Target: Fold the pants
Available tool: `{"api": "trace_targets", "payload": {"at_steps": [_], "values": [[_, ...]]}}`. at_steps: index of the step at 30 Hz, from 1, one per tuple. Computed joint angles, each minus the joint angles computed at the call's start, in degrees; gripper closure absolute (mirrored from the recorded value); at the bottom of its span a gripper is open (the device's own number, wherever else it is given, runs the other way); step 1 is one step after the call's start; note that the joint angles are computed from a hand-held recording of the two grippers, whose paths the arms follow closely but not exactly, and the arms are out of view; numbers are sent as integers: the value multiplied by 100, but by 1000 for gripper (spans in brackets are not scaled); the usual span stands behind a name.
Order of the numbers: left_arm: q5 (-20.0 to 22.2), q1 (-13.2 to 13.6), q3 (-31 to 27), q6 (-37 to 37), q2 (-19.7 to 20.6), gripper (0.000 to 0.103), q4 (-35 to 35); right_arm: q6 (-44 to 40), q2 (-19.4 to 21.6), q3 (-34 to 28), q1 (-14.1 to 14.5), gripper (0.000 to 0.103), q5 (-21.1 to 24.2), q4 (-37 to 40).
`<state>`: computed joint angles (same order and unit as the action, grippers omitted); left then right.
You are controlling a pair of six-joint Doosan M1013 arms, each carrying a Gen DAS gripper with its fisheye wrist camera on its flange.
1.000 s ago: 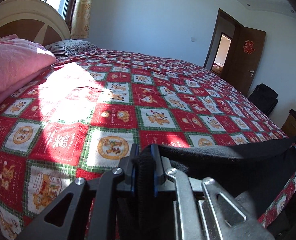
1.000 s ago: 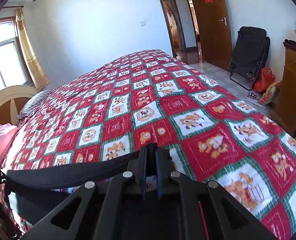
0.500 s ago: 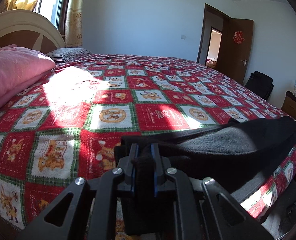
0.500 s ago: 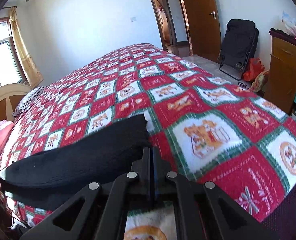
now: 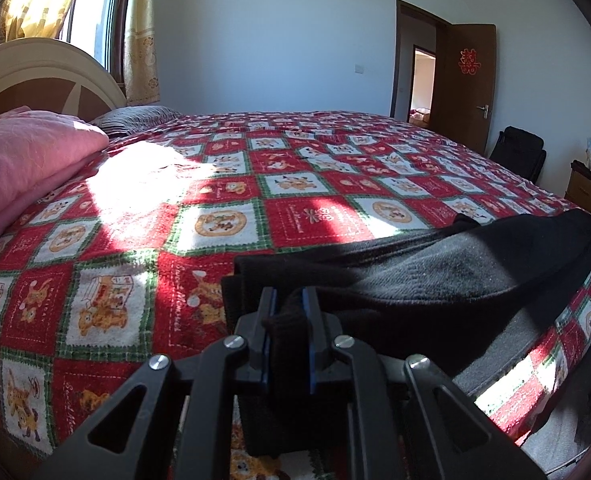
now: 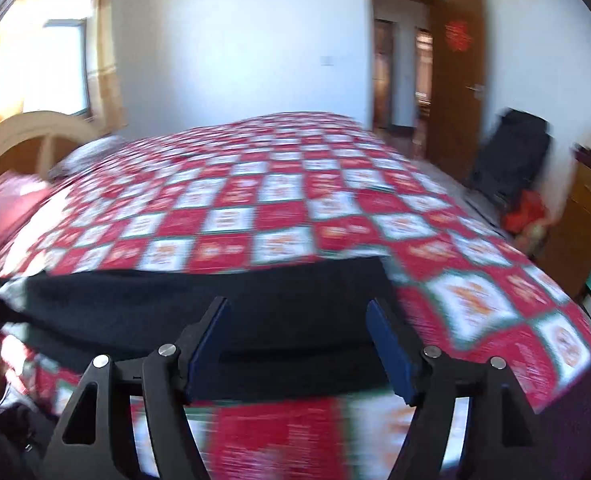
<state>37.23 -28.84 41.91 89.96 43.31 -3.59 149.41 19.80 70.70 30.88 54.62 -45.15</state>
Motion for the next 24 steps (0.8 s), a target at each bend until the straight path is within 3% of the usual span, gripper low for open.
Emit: {"api": "trace_targets", "payload": {"at_steps": [4,7,13,16,20,24], "values": [[-115,-29,104,-33,-51,87,205,-1741,744,-982,169,32,-108,996],[-210,-44,181,-56,-83,87,312,-3158,1424,-1880,311,32,73,1791],[-344,-82,262,-44,-113,87,589,-4705,2469,-3264,538,33,740,1949],[-385,-111,287,9,-127,87,807,-5058,2806,-3720,619,64,1147,1604],[-464,-182,282,133,-128,88,1311,-5103,2787,-3704,593,98,1098,1693],[-673,-169,403,551,-229,88,1211,-5109,2555,-3449,644,100,892,1799]]}}
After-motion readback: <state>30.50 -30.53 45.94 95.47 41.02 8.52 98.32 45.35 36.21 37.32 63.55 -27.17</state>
